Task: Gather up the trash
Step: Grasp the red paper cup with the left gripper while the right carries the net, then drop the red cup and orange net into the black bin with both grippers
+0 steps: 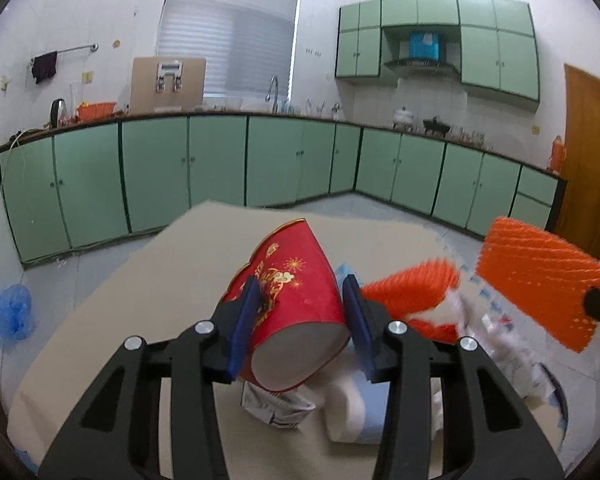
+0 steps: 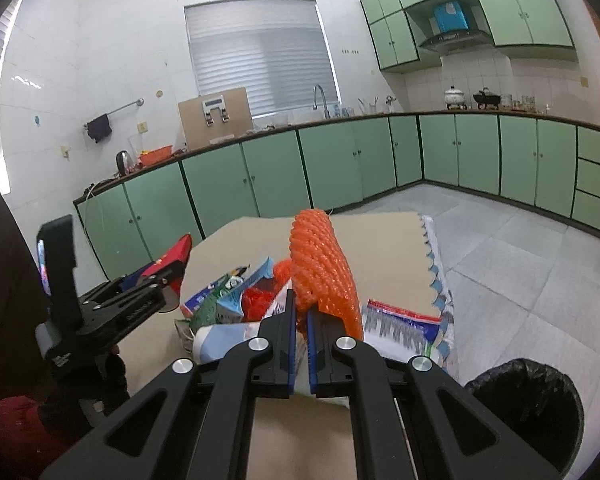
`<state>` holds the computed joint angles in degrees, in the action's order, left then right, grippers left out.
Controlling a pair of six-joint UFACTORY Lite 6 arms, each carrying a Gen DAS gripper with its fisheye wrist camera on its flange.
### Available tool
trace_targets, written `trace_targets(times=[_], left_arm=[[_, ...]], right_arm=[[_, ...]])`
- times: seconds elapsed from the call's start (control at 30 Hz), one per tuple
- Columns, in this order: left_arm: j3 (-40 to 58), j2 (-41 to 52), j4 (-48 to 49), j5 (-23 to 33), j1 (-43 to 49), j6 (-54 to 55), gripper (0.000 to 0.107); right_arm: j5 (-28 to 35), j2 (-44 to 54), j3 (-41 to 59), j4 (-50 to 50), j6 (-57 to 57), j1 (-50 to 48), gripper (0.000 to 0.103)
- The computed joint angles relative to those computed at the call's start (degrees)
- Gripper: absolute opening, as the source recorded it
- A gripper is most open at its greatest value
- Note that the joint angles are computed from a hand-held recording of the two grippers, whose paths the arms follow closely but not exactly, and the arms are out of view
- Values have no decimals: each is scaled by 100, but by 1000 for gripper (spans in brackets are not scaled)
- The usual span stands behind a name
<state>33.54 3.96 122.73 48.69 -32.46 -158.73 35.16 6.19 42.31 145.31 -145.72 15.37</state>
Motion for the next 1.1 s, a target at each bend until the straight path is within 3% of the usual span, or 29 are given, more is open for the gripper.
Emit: trace_targets(times=[0.2, 0.5, 0.7, 0.9, 1.1], left_arm=[[332, -221, -139, -31, -511, 381, 41], [1863, 919, 348, -337, -1370, 286, 41], [3348, 2325, 1026, -869, -1708, -117, 41], [5628, 4206, 1517, -1809, -1835, -352, 41], [8360, 6216, 631, -2721, -1941, 770, 41]], right_arm=[[99, -350, -163, -164, 203, -277, 5], [187, -906, -649, -585, 468, -1498, 5], [428, -728, -791, -1232, 806, -2876, 5], [626, 5, -607, -1541, 745, -3956, 5], [654, 922, -186, -1450, 516, -4489, 5]])
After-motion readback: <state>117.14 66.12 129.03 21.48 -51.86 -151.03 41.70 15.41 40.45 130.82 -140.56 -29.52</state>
